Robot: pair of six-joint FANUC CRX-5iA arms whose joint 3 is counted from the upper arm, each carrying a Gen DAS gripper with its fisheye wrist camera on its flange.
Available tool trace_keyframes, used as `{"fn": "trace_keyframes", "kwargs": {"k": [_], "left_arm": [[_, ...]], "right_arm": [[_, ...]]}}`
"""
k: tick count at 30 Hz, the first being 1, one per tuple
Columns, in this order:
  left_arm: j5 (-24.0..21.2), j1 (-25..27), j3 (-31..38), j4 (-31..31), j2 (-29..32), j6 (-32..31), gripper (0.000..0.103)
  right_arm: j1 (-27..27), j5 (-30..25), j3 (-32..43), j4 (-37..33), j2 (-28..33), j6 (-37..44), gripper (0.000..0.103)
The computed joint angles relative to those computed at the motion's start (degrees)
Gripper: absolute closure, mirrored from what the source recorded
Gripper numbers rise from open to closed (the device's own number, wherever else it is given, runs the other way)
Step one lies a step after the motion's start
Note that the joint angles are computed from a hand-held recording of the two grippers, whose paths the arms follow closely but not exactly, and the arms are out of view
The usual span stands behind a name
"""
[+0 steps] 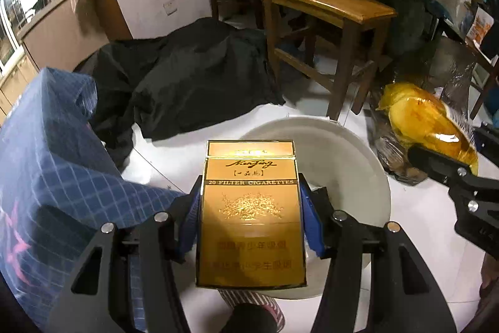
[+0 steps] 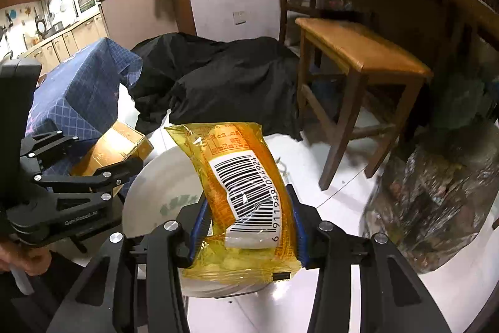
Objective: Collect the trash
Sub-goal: 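Open both tools over the bucket to drop the cigarette box and snack bag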
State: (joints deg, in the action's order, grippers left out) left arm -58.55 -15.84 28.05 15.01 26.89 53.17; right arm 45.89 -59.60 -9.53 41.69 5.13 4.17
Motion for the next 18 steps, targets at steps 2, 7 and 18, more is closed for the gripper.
{"fn": "trace_keyframes", "kwargs": {"k": [2, 7, 18], "left_arm": [[-0.66, 0.40, -0.41, 1.02, 0.17, 0.03, 0.050], [-1.13, 0.99, -1.19, 3.34, 0.67, -0.74, 0.050], [-7.25, 1.44, 4.43, 3.84, 5.82, 1.15, 0.050]], "right_arm": [[0.10, 0.44, 0.07, -0.41, 0.34, -0.19, 0.057], [0.00, 1.55, 0.05, -1.37, 1.19, -1.56, 0.057], [-2.01, 3.40, 1.06, -5.06, 3.76, 1.36, 0.057]]}}
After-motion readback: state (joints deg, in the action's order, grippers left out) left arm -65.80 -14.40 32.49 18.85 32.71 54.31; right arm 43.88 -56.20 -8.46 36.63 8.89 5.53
